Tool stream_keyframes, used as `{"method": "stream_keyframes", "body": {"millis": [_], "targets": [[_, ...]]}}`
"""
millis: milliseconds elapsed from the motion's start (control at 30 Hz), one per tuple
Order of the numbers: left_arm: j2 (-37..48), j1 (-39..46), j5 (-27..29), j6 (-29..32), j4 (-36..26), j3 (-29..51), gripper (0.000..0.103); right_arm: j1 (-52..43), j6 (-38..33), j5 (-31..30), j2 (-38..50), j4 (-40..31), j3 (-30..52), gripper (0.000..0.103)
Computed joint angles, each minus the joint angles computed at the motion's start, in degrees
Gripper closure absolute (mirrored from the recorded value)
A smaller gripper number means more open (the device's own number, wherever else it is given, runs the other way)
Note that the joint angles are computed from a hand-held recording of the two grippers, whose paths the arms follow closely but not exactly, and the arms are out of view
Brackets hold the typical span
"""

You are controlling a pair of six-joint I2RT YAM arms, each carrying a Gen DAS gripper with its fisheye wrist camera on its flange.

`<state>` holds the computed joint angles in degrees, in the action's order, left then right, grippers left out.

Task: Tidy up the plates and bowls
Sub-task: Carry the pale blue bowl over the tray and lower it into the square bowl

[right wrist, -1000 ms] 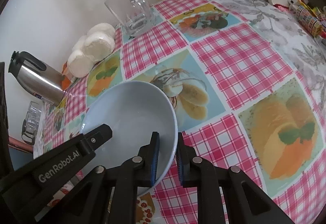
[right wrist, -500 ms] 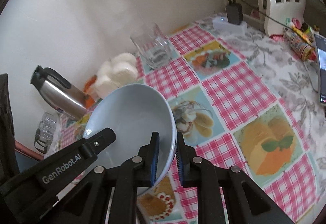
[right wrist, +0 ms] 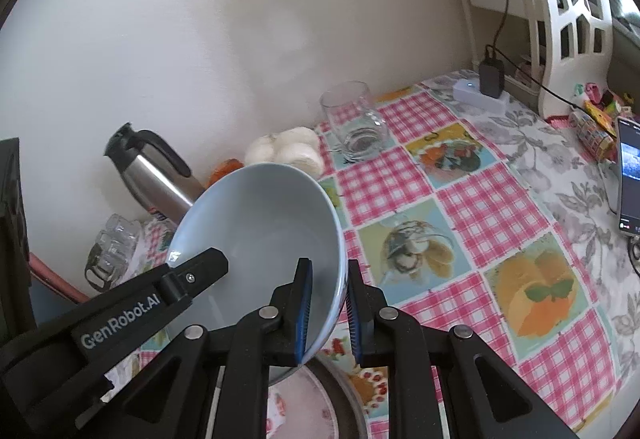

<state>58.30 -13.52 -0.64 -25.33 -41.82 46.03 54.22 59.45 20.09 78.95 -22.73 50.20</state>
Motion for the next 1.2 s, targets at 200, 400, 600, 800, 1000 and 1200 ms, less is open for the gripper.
{"method": "stream_keyframes", "body": {"millis": [200,400,600,800,1000,1200], "targets": [[-6.35,4.87,2.67,1.56,-4.01,-1.90,0.083,4.41,1.31,3.03,1.81,-1.62,2.96,0.085],[-11.02,10.84,6.92,4.93,-7.63,-3.24,0.083,8.55,3.51,5.54,3.02,-3.32,4.83,0.085],[-14.97,19.06,12.27,10.21,-10.92,-5.02,0.083,11.71,4.65,7.02,4.78,-3.93,6.37,0.085],[-17.10,28.73,17.22,16.92,-13.74,-7.37,0.083,14.34,5.55,6.88,7.64,-4.20,7.97,0.085],[-17.81,37.40,20.80,23.90,-16.54,-8.89,0.083,16.30,6.28,6.23,10.49,-3.93,9.49,0.085],[-16.99,44.07,22.81,29.76,-18.12,-9.86,0.083,17.60,7.09,5.51,13.47,-3.94,11.23,0.083]]}}
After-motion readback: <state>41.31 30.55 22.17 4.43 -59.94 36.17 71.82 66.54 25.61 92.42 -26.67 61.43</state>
